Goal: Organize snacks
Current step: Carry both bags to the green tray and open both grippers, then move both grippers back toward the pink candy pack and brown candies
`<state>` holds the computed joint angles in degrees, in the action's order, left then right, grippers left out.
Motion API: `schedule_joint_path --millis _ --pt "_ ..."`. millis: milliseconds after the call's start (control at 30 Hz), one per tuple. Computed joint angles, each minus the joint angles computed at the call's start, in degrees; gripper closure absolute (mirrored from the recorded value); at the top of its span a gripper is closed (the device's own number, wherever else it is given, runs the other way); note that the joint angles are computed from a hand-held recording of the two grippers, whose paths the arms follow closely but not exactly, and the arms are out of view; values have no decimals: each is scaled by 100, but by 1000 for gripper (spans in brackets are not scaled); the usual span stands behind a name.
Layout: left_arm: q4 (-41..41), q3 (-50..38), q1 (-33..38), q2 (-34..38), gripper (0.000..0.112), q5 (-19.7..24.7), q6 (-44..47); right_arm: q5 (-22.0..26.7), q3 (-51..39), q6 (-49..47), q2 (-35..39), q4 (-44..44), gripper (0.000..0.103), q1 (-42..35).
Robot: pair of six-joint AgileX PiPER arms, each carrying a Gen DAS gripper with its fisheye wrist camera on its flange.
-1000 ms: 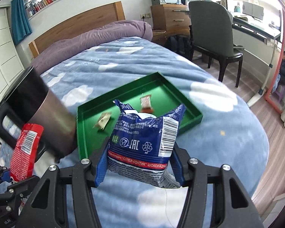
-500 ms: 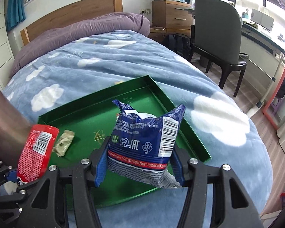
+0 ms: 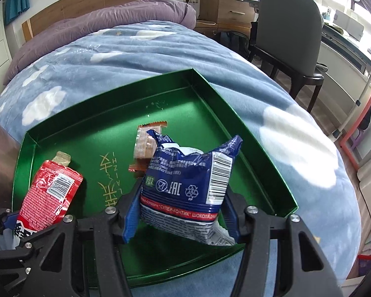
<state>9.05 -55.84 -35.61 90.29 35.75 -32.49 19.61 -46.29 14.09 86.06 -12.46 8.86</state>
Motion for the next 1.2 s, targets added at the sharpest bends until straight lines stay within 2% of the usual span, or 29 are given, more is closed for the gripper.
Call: schedule_joint_path --millis 200,233,300,333,367,433,533,700,900,1067,1200 --pt "45 -25 37 41 73 15 -91 -42 39 -176 23 199 39 -41" --pt "29 -27 55 34 72 22 -94 -7 28 -278 14 290 35 -50" --pt "42 -14 72 -19 70 26 -144 34 2 -545 -5 541 21 -93" --pt "89 -13 68 -43 66 42 -184 56 -2 -579 -39 568 2 -96" --pt "232 -25 25 -76 63 84 -318 72 -4 -581 -75 567 0 -89" --pt "586 -82 -92 -136 57 205 -636 142 -18 -675 -208 653 0 -75" --pt "995 -196 -262 -240 54 434 -992 313 -67 -562 -428 517 0 -1" --pt "1115 -315 -497 -567 53 787 -1103 646 -86 -643 -979 596 0 -26" --pt "1355 -344 -1187 -1349 53 1436 -1460 1373 -112 -668 -2041 635 0 -83" --pt "1768 -300 -2228 -2299 53 2384 -2057 2205 -203 -617 -3079 630 0 77" --pt "2108 -305 -3054 -2964 53 3340 -2557 2938 -381 -19 -3773 180 0 787"
